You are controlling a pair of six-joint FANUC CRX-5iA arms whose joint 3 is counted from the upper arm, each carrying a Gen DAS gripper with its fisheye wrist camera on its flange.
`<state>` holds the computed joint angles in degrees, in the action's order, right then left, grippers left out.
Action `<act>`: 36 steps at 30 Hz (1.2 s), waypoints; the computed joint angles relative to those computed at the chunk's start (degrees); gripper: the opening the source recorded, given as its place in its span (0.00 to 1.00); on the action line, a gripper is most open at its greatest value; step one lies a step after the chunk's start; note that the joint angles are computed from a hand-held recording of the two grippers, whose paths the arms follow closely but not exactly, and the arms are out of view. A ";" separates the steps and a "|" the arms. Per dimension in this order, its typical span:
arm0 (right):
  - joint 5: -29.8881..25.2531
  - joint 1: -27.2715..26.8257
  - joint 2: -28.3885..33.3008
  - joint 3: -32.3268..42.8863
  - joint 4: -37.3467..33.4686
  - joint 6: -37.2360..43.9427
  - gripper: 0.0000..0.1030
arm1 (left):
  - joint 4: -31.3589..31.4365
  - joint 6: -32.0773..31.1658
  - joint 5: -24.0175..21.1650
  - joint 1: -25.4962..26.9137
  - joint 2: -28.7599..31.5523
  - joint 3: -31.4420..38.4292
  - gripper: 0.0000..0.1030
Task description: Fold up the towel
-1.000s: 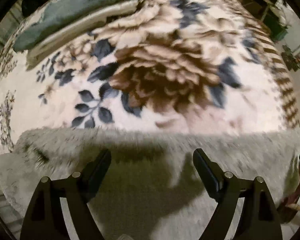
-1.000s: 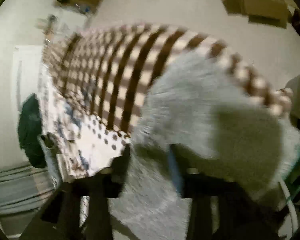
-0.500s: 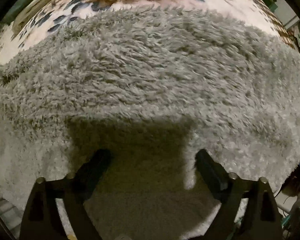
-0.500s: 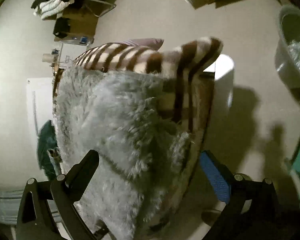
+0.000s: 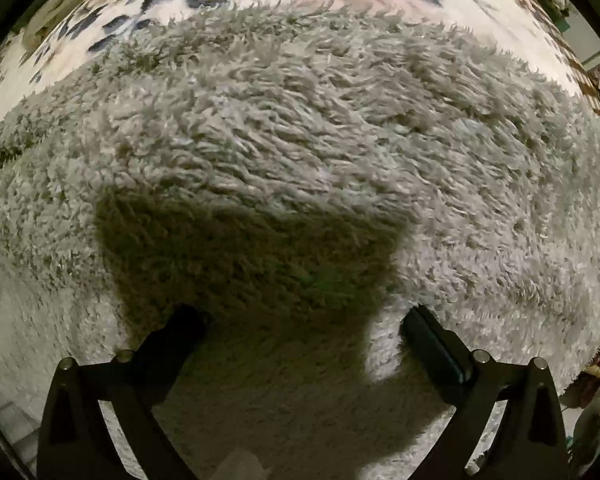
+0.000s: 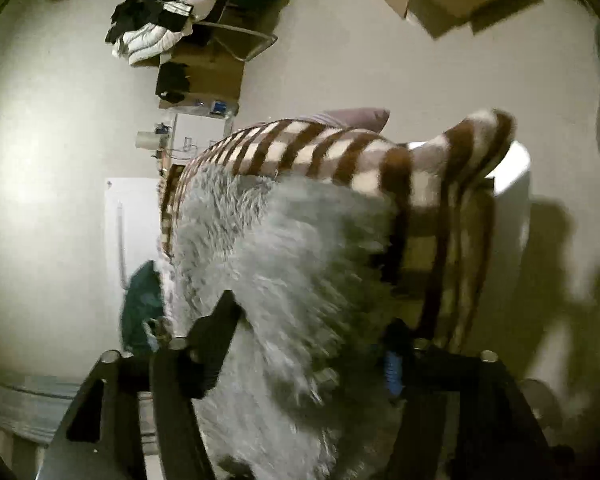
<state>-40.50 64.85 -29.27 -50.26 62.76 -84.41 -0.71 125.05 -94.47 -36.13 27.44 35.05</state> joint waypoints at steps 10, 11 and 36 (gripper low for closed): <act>13.61 -11.43 5.86 2.22 2.83 10.47 0.73 | -0.91 2.05 3.64 -0.94 -5.77 -8.42 1.00; 12.83 -10.93 6.21 3.19 0.28 13.19 0.64 | -0.90 2.56 2.99 -1.45 -6.33 -8.40 1.00; -18.85 7.53 48.54 80.04 -38.30 88.01 0.26 | -0.46 7.62 0.51 15.42 -40.26 -31.38 1.00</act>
<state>-59.36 72.38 19.27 29.78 24.46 3.60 -1.17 132.67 -93.96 -20.72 -12.82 3.67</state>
